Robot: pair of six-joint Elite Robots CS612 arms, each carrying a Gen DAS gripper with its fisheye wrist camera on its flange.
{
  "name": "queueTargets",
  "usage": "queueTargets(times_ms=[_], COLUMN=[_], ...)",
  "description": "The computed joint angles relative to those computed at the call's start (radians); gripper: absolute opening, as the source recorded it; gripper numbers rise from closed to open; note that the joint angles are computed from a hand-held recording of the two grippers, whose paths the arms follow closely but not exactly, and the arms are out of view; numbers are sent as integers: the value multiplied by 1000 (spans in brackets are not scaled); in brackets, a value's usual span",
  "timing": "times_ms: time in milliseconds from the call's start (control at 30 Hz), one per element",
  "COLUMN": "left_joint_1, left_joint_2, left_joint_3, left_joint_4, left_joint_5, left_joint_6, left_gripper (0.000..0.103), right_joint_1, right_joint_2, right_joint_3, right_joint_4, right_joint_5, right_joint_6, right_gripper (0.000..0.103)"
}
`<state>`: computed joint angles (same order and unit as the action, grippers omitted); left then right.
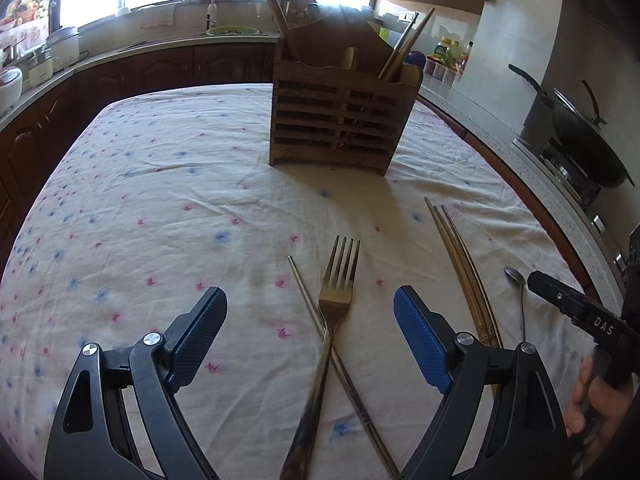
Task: Organize utensils
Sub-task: 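Grasp the metal fork with the left gripper while the right gripper grasps the metal spoon, then carry the fork and spoon upright over the wooden holder with both grippers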
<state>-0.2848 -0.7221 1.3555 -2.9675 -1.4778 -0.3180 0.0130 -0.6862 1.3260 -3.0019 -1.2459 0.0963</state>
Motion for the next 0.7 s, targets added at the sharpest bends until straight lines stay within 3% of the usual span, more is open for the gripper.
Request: queueTargets(times_ms=[133,267,333,367,467,533,600,700], left_joint_1=[-1,2,3,4,-1,0,6,17], left_joint_2=[32,66,82,89,98,98,97,93], left_joint_3=[-66,-136,-167,-182,-185,-183,-183,-183], left_joint_4=[70,152,202,229,216,201,198,204], left_joint_5=[-8,-12,-26,-32,-5,-12,-42,-100], left_joint_6=[67,124,146,154,188,193,191,174], left_gripper=[84,81,74,65,61,47,26,18], right_joint_1=[-5,-7,-7,-8,-6,-4,-8,-10], right_joint_2=[6,15,19,21,31,36,41,43], right_joint_3=[-15,-31,-41,-46,-67,-79,-86,-86], right_joint_4=[79,117,130,136,153,165,168,156], right_joint_5=[7,25,35,38,29,18,42,64], right_joint_6=[10,7,4,4,4,3,12,18], right_gripper=[47,44,44,43,33,17,9,5])
